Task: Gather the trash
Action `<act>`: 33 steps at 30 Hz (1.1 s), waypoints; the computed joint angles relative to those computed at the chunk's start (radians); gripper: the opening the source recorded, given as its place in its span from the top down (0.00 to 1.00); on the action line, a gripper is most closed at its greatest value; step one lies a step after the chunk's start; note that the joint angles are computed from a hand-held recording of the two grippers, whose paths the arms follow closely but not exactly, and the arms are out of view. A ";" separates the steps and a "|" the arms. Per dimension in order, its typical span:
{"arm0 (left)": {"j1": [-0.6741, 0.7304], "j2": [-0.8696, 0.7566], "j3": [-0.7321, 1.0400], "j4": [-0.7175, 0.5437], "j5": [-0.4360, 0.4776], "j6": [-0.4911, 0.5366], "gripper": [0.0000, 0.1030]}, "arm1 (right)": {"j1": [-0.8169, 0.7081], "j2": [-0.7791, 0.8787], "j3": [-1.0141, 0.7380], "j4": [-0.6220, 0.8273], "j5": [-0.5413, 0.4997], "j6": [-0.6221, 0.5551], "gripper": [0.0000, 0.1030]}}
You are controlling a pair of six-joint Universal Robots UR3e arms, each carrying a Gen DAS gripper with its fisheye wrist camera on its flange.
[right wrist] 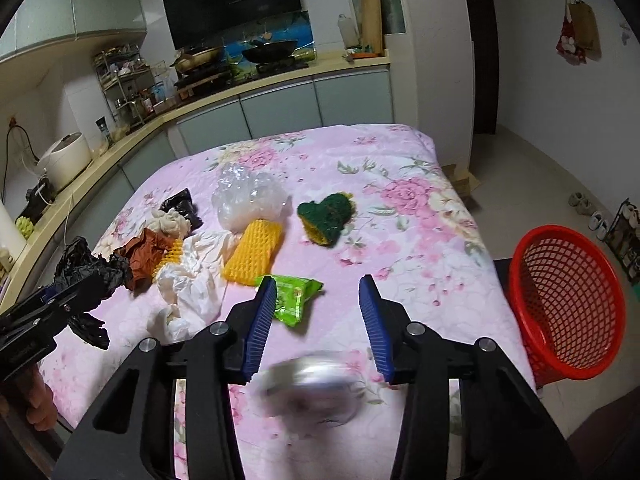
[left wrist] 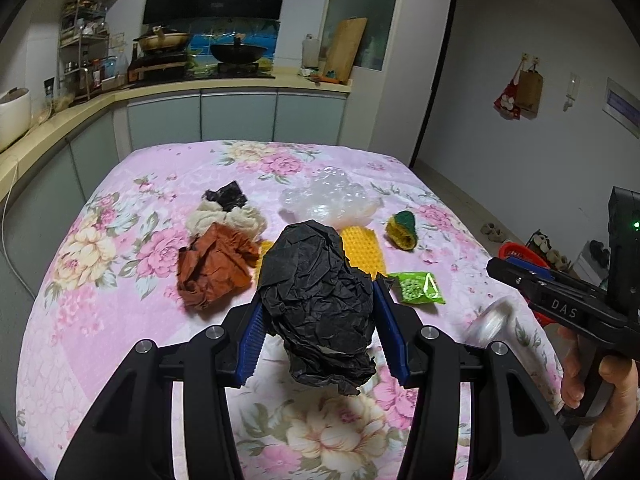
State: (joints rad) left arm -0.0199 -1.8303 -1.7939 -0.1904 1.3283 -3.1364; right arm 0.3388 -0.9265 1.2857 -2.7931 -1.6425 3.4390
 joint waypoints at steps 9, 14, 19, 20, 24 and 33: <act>-0.031 -0.011 0.016 -0.005 0.008 -0.004 0.53 | -0.010 -0.029 0.122 -0.009 0.068 -0.008 0.30; -0.044 -0.011 0.017 -0.005 0.019 -0.005 0.53 | 0.034 0.063 0.004 0.032 0.047 -0.084 0.28; -0.051 -0.007 0.015 -0.003 0.034 -0.006 0.53 | 0.042 0.186 -0.171 0.110 0.062 -0.122 0.28; -0.050 -0.006 0.013 -0.003 0.034 -0.006 0.53 | 0.041 0.202 -0.196 0.122 0.073 -0.128 0.28; -0.042 -0.005 0.011 -0.003 0.029 -0.004 0.53 | 0.033 0.260 -0.296 0.191 0.115 -0.147 0.38; -0.036 -0.010 0.012 -0.007 0.030 -0.008 0.53 | 0.035 0.210 -0.217 0.157 0.145 -0.166 0.56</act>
State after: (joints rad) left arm -0.0559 -1.8400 -1.7822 -0.1978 1.3582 -3.1445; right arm 0.3737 -0.7170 1.0691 -2.6360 -1.4970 3.2735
